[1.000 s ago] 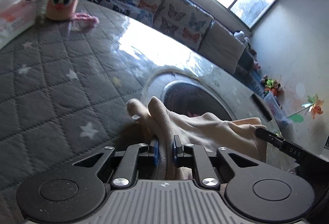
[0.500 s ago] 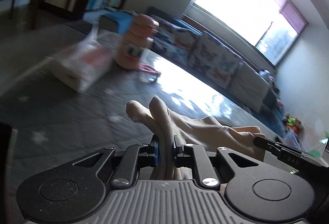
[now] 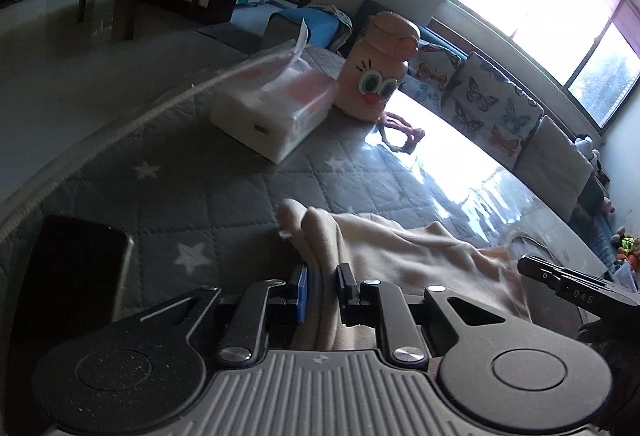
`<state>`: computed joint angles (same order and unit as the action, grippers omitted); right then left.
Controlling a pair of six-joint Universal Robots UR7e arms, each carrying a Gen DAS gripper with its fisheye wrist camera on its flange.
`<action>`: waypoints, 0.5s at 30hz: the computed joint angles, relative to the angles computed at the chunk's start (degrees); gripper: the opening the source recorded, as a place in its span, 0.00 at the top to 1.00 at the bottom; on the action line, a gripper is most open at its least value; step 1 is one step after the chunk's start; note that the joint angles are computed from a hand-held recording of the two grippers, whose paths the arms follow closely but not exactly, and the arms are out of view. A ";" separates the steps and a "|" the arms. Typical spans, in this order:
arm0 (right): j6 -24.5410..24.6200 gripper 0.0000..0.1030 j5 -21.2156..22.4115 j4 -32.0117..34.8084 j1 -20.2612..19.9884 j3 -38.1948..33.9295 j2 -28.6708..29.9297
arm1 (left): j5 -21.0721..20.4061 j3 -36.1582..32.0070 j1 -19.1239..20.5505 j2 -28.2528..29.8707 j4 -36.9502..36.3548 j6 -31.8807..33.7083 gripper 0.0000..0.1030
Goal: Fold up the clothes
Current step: 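Lower the sweatshirt onto the quilted table with both grippers and open them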
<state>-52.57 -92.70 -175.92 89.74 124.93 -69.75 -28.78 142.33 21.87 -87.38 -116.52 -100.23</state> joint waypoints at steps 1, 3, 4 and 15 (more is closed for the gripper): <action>-0.90 0.88 -0.18 -0.99 0.06 0.13 0.21 | 0.42 -0.20 -0.37 -0.31 1.62 -0.64 0.78; -2.00 0.88 0.03 -1.26 0.35 0.15 0.27 | 1.44 -0.30 -0.30 0.14 -0.02 1.42 0.78; -2.08 0.88 0.34 -0.35 0.49 -0.06 0.18 | 1.95 -0.31 -0.06 0.59 -1.82 3.14 0.78; -2.66 0.88 2.79 9.10 2.99 -2.70 4.19 | -0.46 -2.12 8.47 12.94 -35.20 30.36 0.79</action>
<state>-55.23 -89.91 -166.82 92.73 122.23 -65.56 -29.24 140.21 30.35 -74.44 -151.73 -69.86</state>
